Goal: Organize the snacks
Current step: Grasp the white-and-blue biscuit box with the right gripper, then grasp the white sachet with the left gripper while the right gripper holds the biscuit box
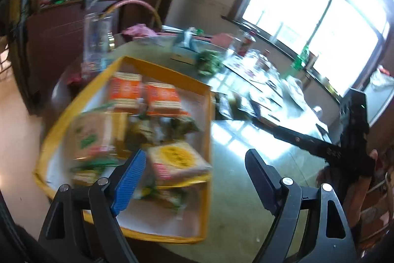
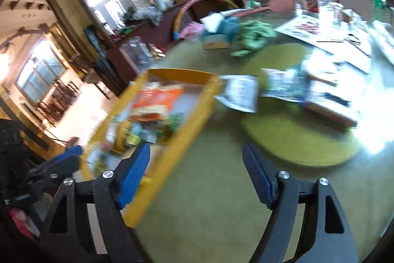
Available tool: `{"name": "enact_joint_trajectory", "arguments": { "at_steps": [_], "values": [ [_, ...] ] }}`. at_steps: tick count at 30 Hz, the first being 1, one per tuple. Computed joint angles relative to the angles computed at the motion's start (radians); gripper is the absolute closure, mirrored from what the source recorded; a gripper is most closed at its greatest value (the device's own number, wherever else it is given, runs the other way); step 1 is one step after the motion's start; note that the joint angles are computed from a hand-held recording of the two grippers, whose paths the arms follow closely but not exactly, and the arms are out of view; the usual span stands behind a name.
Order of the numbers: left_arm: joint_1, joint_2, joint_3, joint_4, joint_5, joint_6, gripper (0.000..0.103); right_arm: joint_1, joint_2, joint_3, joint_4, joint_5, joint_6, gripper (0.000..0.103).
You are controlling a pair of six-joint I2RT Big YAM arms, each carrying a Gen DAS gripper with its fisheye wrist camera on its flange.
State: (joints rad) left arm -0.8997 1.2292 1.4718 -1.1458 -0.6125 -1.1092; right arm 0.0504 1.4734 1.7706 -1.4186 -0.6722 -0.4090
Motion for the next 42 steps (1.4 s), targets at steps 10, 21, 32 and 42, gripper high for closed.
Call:
{"name": "enact_joint_trajectory", "arguments": {
  "at_steps": [10, 21, 32, 42],
  "values": [
    [-0.015, 0.144, 0.102, 0.025, 0.045, 0.054, 0.02, -0.126, 0.263, 0.312, -0.11, 0.167, -0.056, 0.025],
    [-0.022, 0.118, 0.056, 0.069, 0.059, 0.059, 0.02, -0.052, 0.58, 0.689, -0.142, 0.342, 0.024, 0.025],
    [-0.009, 0.113, 0.047, 0.084, 0.074, 0.07, 0.02, -0.067, 0.508, 0.538, -0.205, 0.204, -0.078, 0.025],
    [-0.034, 0.146, 0.093, 0.015, 0.056, 0.044, 0.02, -0.012, 0.287, 0.218, -0.004, 0.422, 0.032, 0.045]
  ]
}}
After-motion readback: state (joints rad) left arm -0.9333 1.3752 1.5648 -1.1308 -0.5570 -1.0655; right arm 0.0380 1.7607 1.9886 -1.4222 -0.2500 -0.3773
